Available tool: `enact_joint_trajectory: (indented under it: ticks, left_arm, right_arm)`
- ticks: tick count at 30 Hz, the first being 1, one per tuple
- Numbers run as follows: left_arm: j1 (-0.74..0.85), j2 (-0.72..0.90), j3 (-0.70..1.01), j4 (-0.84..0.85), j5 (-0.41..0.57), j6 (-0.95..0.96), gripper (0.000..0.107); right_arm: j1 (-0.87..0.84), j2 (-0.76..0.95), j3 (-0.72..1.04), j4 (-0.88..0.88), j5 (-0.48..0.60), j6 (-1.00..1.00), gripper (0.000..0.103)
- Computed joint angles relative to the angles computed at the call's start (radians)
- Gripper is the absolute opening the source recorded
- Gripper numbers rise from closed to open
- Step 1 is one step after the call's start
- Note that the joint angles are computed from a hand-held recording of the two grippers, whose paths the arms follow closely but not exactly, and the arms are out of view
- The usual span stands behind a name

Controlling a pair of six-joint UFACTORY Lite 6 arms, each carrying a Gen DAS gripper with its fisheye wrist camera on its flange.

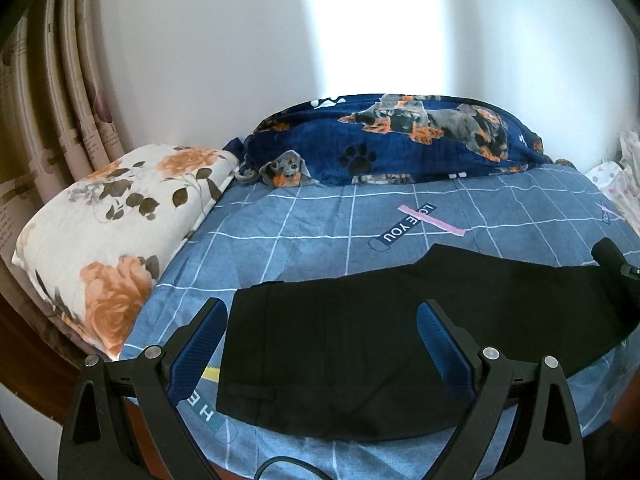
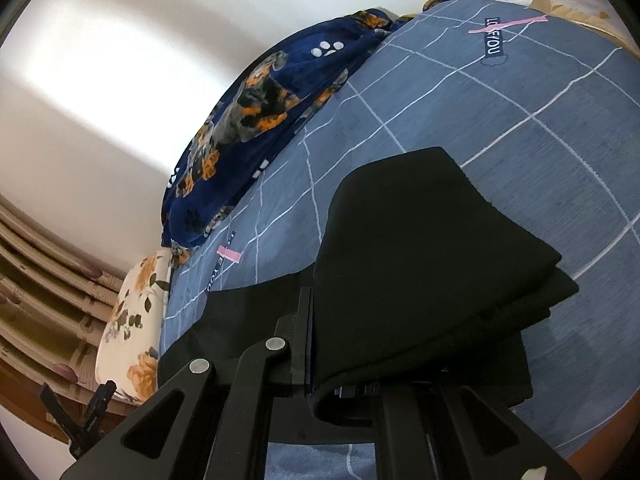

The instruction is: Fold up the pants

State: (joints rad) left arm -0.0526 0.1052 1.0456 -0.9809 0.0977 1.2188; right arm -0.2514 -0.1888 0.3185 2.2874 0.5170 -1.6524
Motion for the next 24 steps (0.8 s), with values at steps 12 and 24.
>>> enact_joint_trajectory:
  ticks: [12, 24]
  left_arm:
    - [0.035, 0.019, 0.015, 0.08, 0.034, -0.082, 0.096]
    - [0.069, 0.066, 0.05, 0.224, 0.069, -0.242, 0.096]
  right_arm:
    - [0.09, 0.054, 0.014, 0.109, 0.0, -0.074, 0.008]
    - [0.155, 0.103, 0.037, 0.168, 0.005, -0.116, 0.008]
